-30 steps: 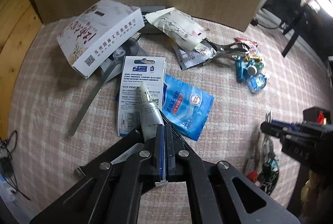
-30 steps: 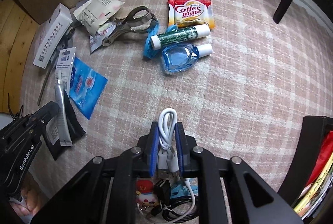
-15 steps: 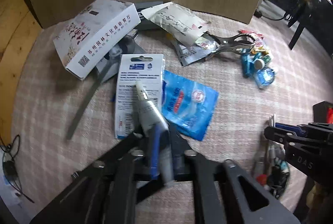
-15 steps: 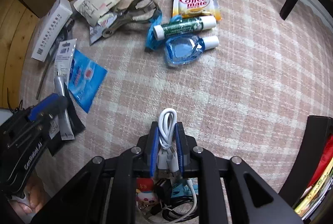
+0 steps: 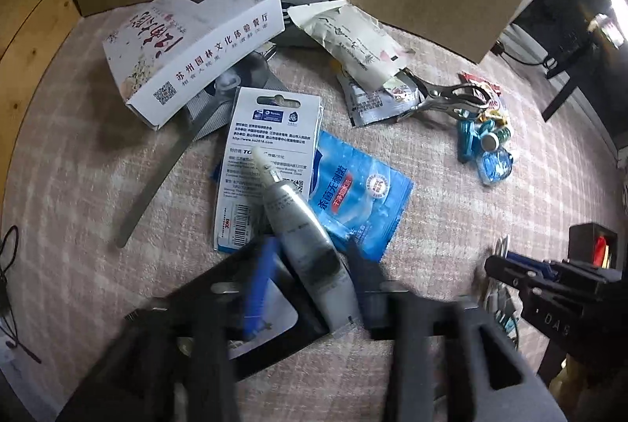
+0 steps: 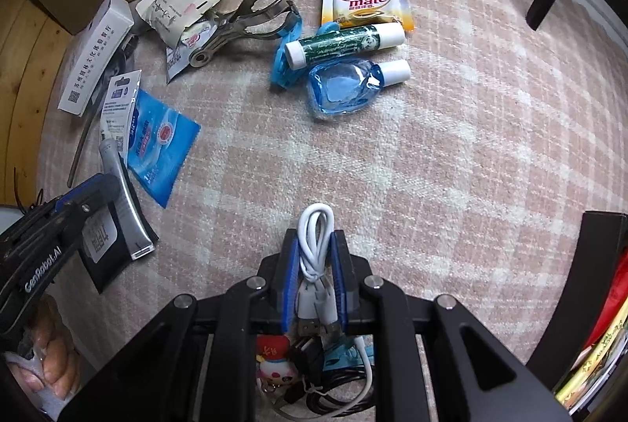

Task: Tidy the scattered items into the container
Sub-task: 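Grasp the grey paste tube with left tool while right grasps white USB cable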

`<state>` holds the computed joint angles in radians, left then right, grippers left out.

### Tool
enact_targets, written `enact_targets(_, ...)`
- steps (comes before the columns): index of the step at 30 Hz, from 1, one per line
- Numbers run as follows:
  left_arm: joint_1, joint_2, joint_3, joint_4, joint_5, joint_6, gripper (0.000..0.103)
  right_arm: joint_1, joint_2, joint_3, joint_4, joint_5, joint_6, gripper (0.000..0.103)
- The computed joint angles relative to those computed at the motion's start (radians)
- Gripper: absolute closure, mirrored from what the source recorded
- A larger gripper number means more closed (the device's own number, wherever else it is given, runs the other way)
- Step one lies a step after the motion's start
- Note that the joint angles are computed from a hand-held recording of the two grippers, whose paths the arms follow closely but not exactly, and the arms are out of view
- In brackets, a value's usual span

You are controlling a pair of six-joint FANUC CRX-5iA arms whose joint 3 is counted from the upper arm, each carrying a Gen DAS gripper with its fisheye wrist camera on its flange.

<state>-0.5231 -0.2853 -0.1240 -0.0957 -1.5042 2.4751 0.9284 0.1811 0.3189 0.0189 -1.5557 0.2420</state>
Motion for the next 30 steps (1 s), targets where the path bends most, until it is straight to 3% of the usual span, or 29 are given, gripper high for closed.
enact_targets(8,-0.042,0.08,0.054,-0.039,-0.034,0.028,0.068,-0.03,0.024,0.048,-0.003,-0.026,0.04,0.087)
enact_targets(12,-0.057,0.109,0.084,-0.072,-0.054,0.036,0.079,-0.05,0.037,0.065,-0.007,-0.036,0.061,0.087)
enact_targets(21,-0.05,0.132,0.117,-0.07,-0.043,0.038,0.079,-0.085,0.05,0.102,0.008,-0.023,0.081,0.088)
enact_targets(30,-0.137,0.157,0.218,-0.127,-0.087,0.047,0.079,-0.101,0.067,0.176,0.055,-0.042,0.095,0.094)
